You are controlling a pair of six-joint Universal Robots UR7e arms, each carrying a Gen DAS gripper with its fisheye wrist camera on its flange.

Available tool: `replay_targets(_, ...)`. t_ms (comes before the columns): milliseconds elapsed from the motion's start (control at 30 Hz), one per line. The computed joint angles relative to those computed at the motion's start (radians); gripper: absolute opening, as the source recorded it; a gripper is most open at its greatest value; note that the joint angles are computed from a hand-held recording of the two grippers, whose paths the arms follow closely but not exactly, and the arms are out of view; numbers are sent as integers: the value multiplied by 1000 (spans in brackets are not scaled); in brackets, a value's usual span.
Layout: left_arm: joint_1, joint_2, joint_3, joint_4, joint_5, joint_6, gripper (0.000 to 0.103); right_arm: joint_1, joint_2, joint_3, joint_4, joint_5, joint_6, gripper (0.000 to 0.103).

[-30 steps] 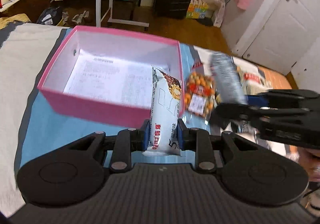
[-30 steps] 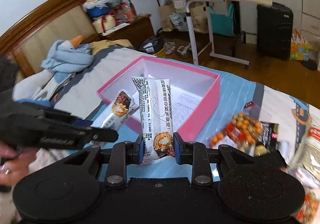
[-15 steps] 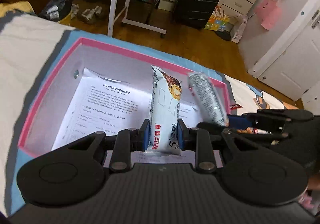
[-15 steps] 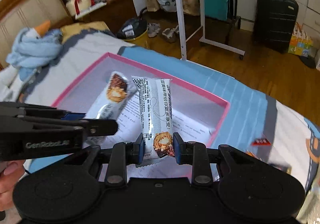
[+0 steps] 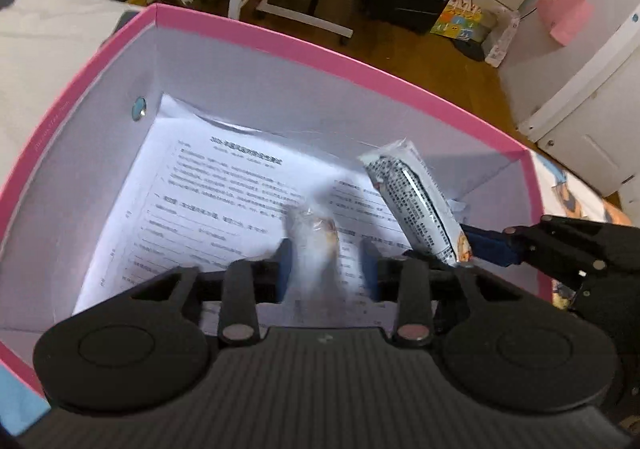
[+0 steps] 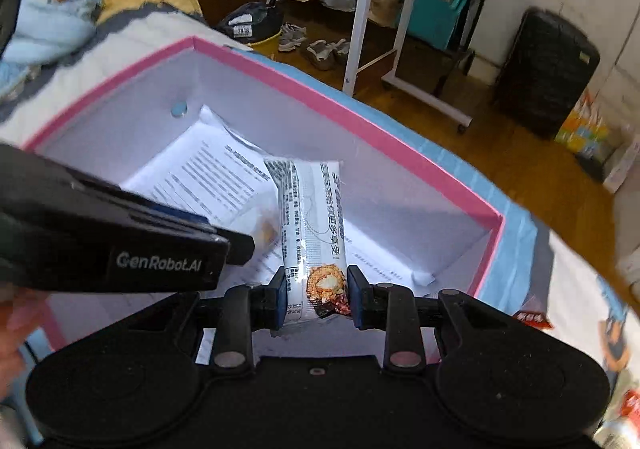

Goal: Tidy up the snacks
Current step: 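Open the left tool over the box while the right tool releases its bar beside it, then reach the left tool to the clear bag of eggs and grasp it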

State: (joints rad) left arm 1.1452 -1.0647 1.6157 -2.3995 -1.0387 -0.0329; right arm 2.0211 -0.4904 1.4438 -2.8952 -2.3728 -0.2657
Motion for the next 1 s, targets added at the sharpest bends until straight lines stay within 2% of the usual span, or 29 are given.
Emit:
replay_targets(33, -8, -1, 9, -13, 23, 9, 60, 3, 7, 2, -31, -14, -36, 39)
replay_targets(67, -15, -3, 20, -37, 45, 23, 64, 6, 12, 6, -67, -28, -67, 45)
replay_targets(133, -28, -12, 40, -72, 69, 49, 64, 9, 6, 21, -121, -32, -97, 50)
replay_targets(267, -57, -52, 84, -133, 92, 92, 70, 24, -76, 98, -136, 8, -32, 57)
replay_targets(367, -75, -89, 118, -166, 98, 112, 71, 55, -131, 161, -183, -4, -35, 68)
replay_targets(433, -88, -116, 136, -165, 94, 116, 72, 75, -173, 205, -195, -10, -19, 69)
replay_targets(600, -129, -198, 156, -84, 94, 125, 73, 129, -278, 329, -233, -20, 9, 72)
replay_targets(733, -161, -276, 166, 1, 61, 86, 75, 174, -363, 421, -289, -22, -18, 77)
replay_targets(800, -189, -308, 181, 38, 78, 78, 75, 187, -420, 473, -301, -20, -22, 79)
replay_targets(900, -238, -346, 214, 67, 127, 101, 79, 201, -509, 542, -240, -71, -52, 81)
replay_targets(1000, -269, -379, 234, 94, 119, 93, 80, 206, -595, 603, -167, -131, 2, 81)
